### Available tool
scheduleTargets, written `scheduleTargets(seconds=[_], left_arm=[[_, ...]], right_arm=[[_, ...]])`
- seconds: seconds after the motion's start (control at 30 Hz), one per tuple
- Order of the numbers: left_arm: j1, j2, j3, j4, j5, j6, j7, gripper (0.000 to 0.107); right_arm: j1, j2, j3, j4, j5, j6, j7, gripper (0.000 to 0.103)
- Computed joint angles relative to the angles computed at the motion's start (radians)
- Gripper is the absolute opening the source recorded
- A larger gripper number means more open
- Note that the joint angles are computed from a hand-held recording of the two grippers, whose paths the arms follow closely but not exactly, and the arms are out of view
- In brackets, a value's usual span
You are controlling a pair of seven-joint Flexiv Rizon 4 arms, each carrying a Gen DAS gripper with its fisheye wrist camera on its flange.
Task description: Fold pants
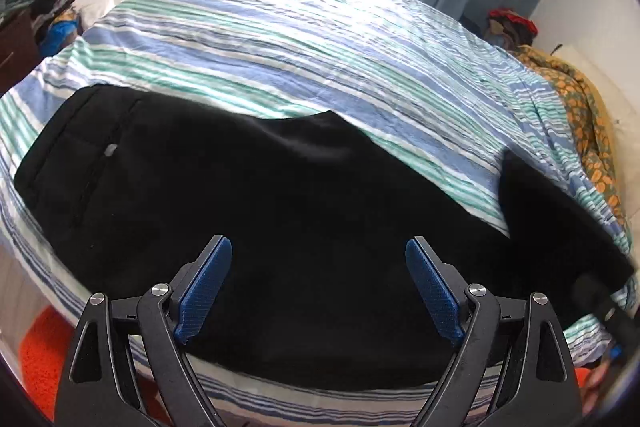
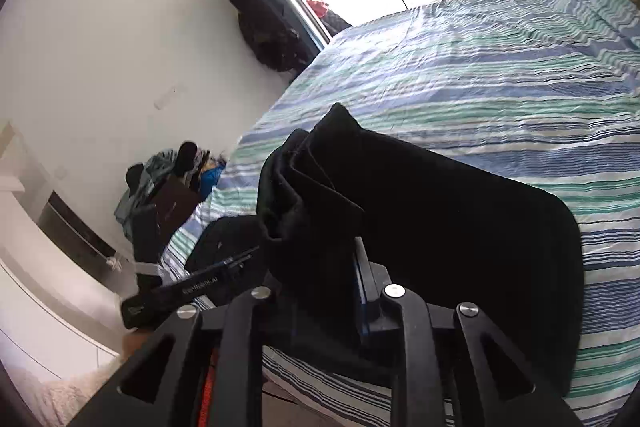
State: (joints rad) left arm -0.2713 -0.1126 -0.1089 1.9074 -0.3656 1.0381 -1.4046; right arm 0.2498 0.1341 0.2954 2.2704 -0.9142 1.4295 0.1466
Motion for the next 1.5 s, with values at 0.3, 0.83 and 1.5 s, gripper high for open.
scheduleTargets(seconds=[0.3,0.83,1.5], left_arm=[[-0.055,0.084,-0.037,0.151,-0.31,0.019,0.375,0.077],[-0.095,-0.039,-0.054,0.006,-0.054,-0.177,0.225,0.01],[-0.058,0.023,-0.018,0.008,0.054,-0.18,0.127,0.063]], right_arm=[[0.18,0.288,0.104,0.179,0.386,-0.476,-0.372,0.061],[0.141,0.417,0.172,0.236,0.373,-0.571,-0.288,0.063],[0.111,0.434,0.165,0.267,0.32,-0.526,-0.228,0.064]])
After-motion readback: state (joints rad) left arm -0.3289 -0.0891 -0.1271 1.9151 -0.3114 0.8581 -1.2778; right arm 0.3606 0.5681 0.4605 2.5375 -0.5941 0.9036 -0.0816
